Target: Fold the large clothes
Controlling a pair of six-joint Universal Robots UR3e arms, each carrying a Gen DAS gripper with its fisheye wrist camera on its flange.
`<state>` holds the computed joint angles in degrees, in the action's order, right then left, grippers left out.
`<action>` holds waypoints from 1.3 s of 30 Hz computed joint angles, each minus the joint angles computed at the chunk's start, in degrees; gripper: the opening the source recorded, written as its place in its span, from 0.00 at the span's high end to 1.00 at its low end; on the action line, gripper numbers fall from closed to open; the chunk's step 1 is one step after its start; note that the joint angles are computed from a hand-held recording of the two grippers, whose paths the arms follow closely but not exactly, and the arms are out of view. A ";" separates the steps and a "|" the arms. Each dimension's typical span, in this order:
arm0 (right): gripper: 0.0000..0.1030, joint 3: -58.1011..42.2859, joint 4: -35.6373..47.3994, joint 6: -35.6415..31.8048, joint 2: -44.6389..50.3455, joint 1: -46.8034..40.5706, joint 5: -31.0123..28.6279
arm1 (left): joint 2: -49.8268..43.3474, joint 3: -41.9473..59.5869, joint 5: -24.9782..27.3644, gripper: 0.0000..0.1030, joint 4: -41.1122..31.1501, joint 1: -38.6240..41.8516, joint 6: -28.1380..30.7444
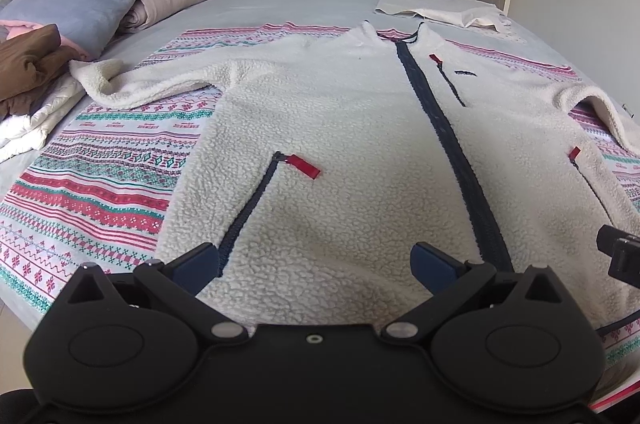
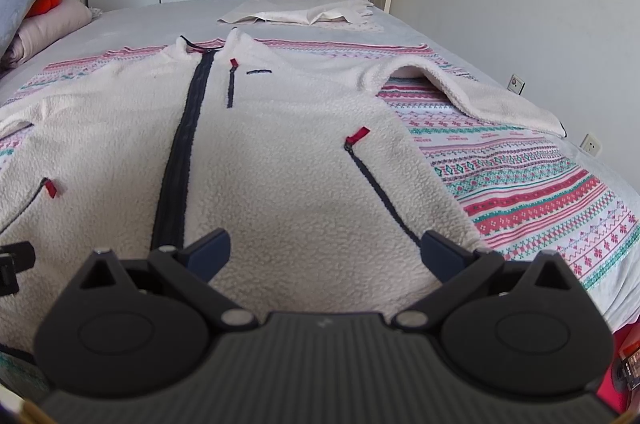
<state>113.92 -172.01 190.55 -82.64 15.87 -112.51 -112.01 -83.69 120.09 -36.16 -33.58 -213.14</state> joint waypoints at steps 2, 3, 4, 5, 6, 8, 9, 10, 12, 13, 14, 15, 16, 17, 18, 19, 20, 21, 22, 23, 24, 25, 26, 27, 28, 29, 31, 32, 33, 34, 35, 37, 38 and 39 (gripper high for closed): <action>0.00 -0.05 0.10 -0.03 0.12 -0.04 -0.10 | 0.02 -0.30 0.32 0.00 0.19 0.09 -0.09; 0.00 -0.07 0.12 -0.04 0.19 -0.06 -0.20 | 0.02 -0.39 0.49 0.00 0.23 0.14 -0.14; 0.00 -0.04 0.16 -0.08 0.20 -0.16 -0.25 | 0.08 -0.65 0.64 0.00 0.42 0.20 -0.18; 0.00 -0.13 0.19 -0.05 0.39 -0.14 -0.46 | 0.17 -0.90 0.77 0.00 0.61 0.31 -0.22; 0.00 -0.06 0.12 -0.06 0.45 -0.22 -0.56 | 0.32 -1.30 0.89 0.00 0.98 0.41 -0.22; 0.00 -0.02 0.12 -0.03 0.63 -0.45 -0.72 | 0.65 -2.25 1.14 0.00 1.89 0.69 -0.27; 0.00 -0.18 0.40 0.06 0.76 -0.69 -0.78 | 0.77 -2.67 1.21 0.00 2.37 0.82 -0.23; 0.00 -0.29 0.63 0.14 0.83 -0.88 -0.82 | 0.99 -3.50 1.07 0.00 3.56 1.01 -0.01; 0.00 -0.11 0.86 0.18 0.69 -1.50 -0.70 | 1.44 -6.20 0.62 0.00 8.01 1.39 0.82; 0.00 0.19 0.77 0.10 0.45 -1.87 -0.52 | 1.39 -7.01 1.08 0.00 9.75 1.28 1.23; 0.00 0.51 0.55 -0.21 0.23 -2.38 -0.13 | 1.24 -7.44 1.63 0.00 10.97 1.14 1.74; 0.00 0.82 0.40 -0.56 0.03 -2.86 0.29 | 1.16 -7.85 2.07 0.00 12.09 1.07 2.42; 0.00 1.03 0.59 -0.93 -0.16 -3.57 0.87 | 1.14 -8.26 2.35 0.00 13.15 1.08 3.22; 0.00 1.38 0.53 -1.18 -0.37 -4.18 1.36 | 1.27 -8.74 2.30 0.00 14.00 1.21 3.90; 0.00 1.91 0.28 -1.46 -0.55 -4.99 1.94 | 1.58 -9.25 1.79 0.00 14.56 1.53 4.69; 0.00 2.42 -0.03 -1.77 -0.69 -5.76 2.37 | 2.29 -10.11 0.36 0.00 15.14 2.20 5.77; 0.00 3.12 -0.86 -2.24 -0.70 -6.57 2.76 | 3.23 -11.27 -1.83 0.00 15.96 3.14 7.00; 0.00 4.06 -2.29 -2.86 -0.67 -7.37 3.15 | 4.23 -12.42 -4.10 0.00 16.57 4.18 7.82; 0.00 5.22 -3.93 -3.66 -0.69 -8.37 3.59 | 5.14 -13.35 -6.16 0.00 16.72 5.17 8.00; 0.00 5.92 -4.60 -4.11 -0.80 -9.17 3.87 | 5.86 -14.11 -7.59 0.00 16.78 6.00 8.04; 0.00 6.75 -5.28 -4.55 -1.13 -10.20 4.63 | 6.42 -14.74 -8.60 0.00 16.85 6.70 8.36; 0.00 7.67 -5.85 -5.04 -1.70 -11.49 5.96 | 6.93 -15.24 -9.25 0.00 16.71 7.30 8.90; 0.00 8.54 -5.68 -5.48 -2.69 -13.25 8.05 | 7.50 -15.46 -9.66 0.00 15.94 7.91 9.27; 0.00 9.17 -4.93 -5.68 -3.72 -15.00 10.21 | 8.25 -15.85 -10.36 0.00 15.16 8.68 9.52; 0.00 9.99 -4.07 -5.79 -5.01 -17.23 12.86 | 9.38 -16.70 -11.80 0.00 14.57 9.81 9.74; 0.00 10.62 -3.40 -5.84 -5.98 -18.95 14.86 | 10.78 -17.94 -13.79 0.00 14.41 11.23 9.90; 0.00 12.13 -1.34 -6.26 -8.52 -22.99 19.43 | 13.76 -21.03 -17.41 0.00 15.06 13.96 9.99; 0.00 12.97 -0.08 -6.61 -10.04 -25.39 22.26 | 15.17 -22.32 -18.44 0.00 15.07 15.09 9.96; 0.00 13.64 1.28 -7.23 -11.43 -27.59 24.90 | 16.22 -23.20 -18.89 0.00 14.88 15.93 9.92; 0.00 14.19 3.18 -8.27 -12.97 -30.06 28.00 | 17.49 -23.96 -19.29 0.00 14.12 16.96 9.97; 0.00 14.42 5.36 -9.24 -14.40 -32.37 30.96 | 18.55 -25.01 -19.85 0.00 14.20 17.92 10.19; 0.00 14.81 10.31 -10.79 -17.47 -37.57 37.46 | 21.01 -26.97 -21.54 0.00 13.47 20.36 9.69; 0.00 15.44 12.28 -11.72 -18.98 -40.91 41.94 | 22.49 -28.27 -22.84 0.00 13.36 21.86 9.39; 0.00 16.27 14.54 -13.01 -20.53 -45.02 47.64 | 24.09 -29.77 -24.58 0.00 13.53 23.62 9.26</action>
